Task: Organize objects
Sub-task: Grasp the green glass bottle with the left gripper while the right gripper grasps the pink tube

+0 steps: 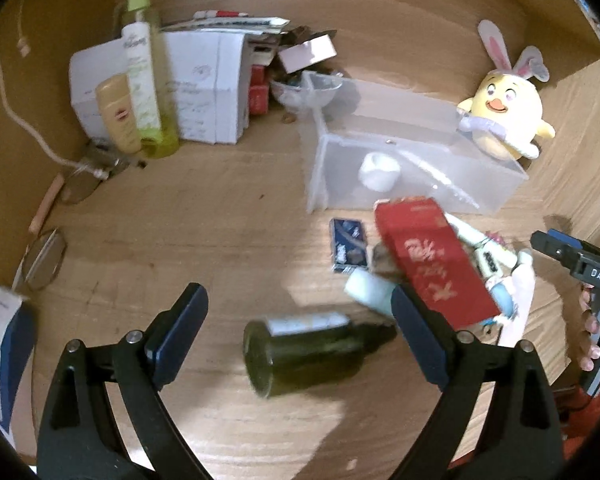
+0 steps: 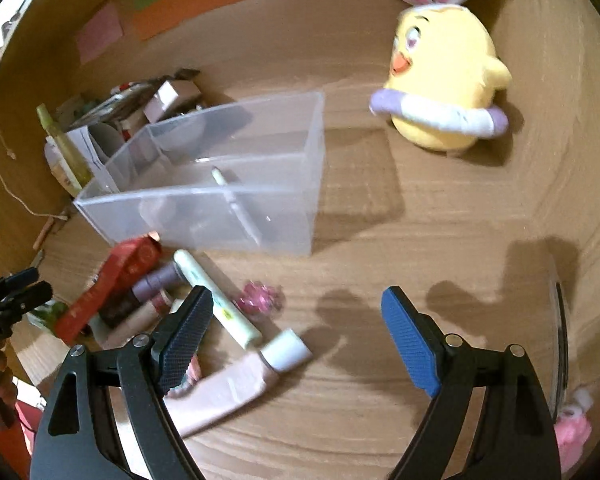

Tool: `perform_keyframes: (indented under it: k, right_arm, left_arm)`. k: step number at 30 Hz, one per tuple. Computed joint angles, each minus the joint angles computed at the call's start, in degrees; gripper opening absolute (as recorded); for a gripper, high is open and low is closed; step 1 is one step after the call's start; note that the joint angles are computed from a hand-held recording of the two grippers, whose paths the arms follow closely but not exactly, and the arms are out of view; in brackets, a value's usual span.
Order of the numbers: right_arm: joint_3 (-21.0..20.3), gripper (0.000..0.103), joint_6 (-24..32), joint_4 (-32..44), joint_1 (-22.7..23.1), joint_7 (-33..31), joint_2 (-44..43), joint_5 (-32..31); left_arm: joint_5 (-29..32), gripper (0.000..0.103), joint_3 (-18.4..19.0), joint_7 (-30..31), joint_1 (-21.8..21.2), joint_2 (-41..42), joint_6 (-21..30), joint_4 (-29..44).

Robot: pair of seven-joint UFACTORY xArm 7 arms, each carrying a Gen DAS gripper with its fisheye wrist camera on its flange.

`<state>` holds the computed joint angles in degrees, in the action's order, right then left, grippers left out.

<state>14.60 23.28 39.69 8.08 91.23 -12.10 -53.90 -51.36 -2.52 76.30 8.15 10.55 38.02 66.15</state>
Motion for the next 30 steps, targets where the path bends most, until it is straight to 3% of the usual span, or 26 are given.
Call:
perform_keyframes:
  k: [10, 12, 15, 22, 26, 30]
  right_arm:
    - [0.3, 0.083, 3.1, 1.2, 3.2, -2.1, 3.6, 2.5]
    - [-0.3, 0.078, 2.1, 1.3, 3.6, -0.8, 4.0, 1.2]
    - [-1.2, 0.061, 0.3, 1.1, 4.0, -0.4, 4.5, 1.1]
    - [-1.2, 0.037, 4.2, 1.7, 5.6, -0.6, 4.6, -0.3]
    - [-1.3, 0.037, 4.3, 0.6, 5.8, -0.9, 3.6, -0.7]
    - [-1.1, 0.037, 3.8, -1.1, 5.3, -0.9, 1.9, -0.7]
  left_arm:
    - [1.6, 0.094, -0.1, -3.1, 1.4, 3.0, 1.6, 1.6]
    - [1.5, 0.094, -0.4, -3.9, 1.6, 3.6, 2.2, 2.2]
    - [1.0, 0.094, -0.8, -4.4, 2.1, 4.2, 3.6, 3.1]
    - [-1.6, 0.093, -1.3, -3.3, 2.9, 4.7, 6.1, 4.0]
    - [-0.9, 0.078, -1.1, -3.7, 2.8, 5.2, 8.2, 4.5]
    - [-1.7, 0.072, -1.2, -2.1, 2.6, 4.1, 6.3, 2.3]
